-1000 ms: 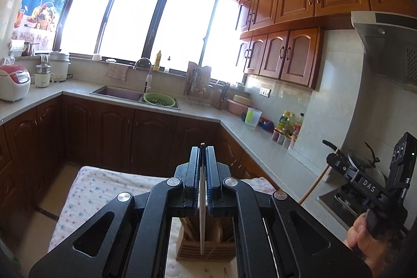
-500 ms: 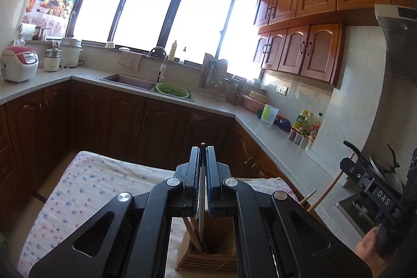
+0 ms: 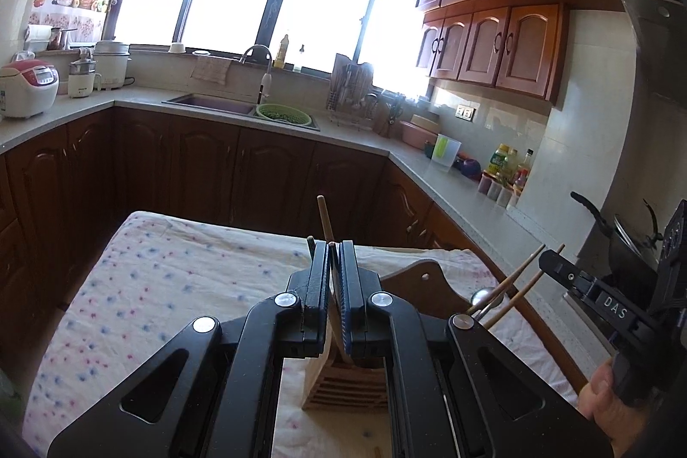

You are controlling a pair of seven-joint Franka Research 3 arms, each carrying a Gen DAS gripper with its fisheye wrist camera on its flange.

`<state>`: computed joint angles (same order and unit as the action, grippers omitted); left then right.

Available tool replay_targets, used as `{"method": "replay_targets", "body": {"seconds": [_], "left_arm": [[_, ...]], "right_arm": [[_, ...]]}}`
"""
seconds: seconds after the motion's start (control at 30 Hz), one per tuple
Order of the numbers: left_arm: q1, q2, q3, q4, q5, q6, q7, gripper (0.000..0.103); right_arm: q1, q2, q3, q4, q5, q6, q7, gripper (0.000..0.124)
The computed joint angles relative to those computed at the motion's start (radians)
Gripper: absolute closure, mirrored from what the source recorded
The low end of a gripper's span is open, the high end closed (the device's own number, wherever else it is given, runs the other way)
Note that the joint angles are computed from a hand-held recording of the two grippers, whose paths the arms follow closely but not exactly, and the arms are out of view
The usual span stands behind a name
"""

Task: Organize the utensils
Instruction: 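Lower the chopsticks into the holder and open both tools, then move both open tools back toward the remaining chopsticks on the cloth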

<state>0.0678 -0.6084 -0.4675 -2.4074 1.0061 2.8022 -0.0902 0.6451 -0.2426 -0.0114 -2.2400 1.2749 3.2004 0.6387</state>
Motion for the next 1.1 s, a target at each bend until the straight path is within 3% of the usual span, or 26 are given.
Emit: {"method": "replay_targets", "body": {"seconds": [0.13, 0.57, 0.73, 0.8, 0.83, 0.9, 0.93, 0.97, 1.1], "left_arm": [[-0.027, 0.027, 0.018, 0.003, -0.028, 0.002, 0.036, 0.099], [-0.052, 0.043, 0.034, 0.012, -0.062, -0.014, 0.067, 0.099], [-0.080, 0.030, 0.060, -0.001, -0.126, -0.010, 0.102, 0.099], [-0.082, 0.007, 0.057, -0.011, -0.139, -0.002, 0.104, 0.096], [-0.081, -0.008, 0.053, -0.016, -0.144, 0.004, 0.102, 0.089], [-0.072, -0.046, 0.032, -0.025, -0.154, -0.011, 0.091, 0.062], [-0.063, -0.072, 0.014, -0.031, -0.154, -0.024, 0.077, 0.041], [-0.052, -0.101, -0.005, -0.037, -0.152, -0.040, 0.059, 0.028], [-0.067, -0.201, -0.038, -0.075, -0.174, -0.110, 0.028, 0.014]], "right_arm": [[-0.043, 0.004, 0.030, -0.019, -0.099, -0.015, 0.100, 0.118], [-0.020, -0.003, 0.006, -0.041, -0.220, -0.012, 0.227, 0.118], [-0.019, -0.017, -0.009, -0.047, -0.250, -0.036, 0.284, 0.110], [-0.008, -0.036, -0.025, -0.053, -0.234, -0.041, 0.290, 0.086], [0.013, -0.048, -0.043, -0.055, -0.208, -0.037, 0.275, 0.080], [0.068, -0.078, -0.087, -0.060, -0.147, -0.012, 0.220, 0.065], [0.103, -0.095, -0.114, -0.063, -0.114, 0.001, 0.188, 0.061], [0.149, -0.114, -0.150, -0.063, -0.074, 0.014, 0.145, 0.051], [0.319, -0.212, -0.268, -0.101, 0.003, 0.100, 0.039, 0.026]]}}
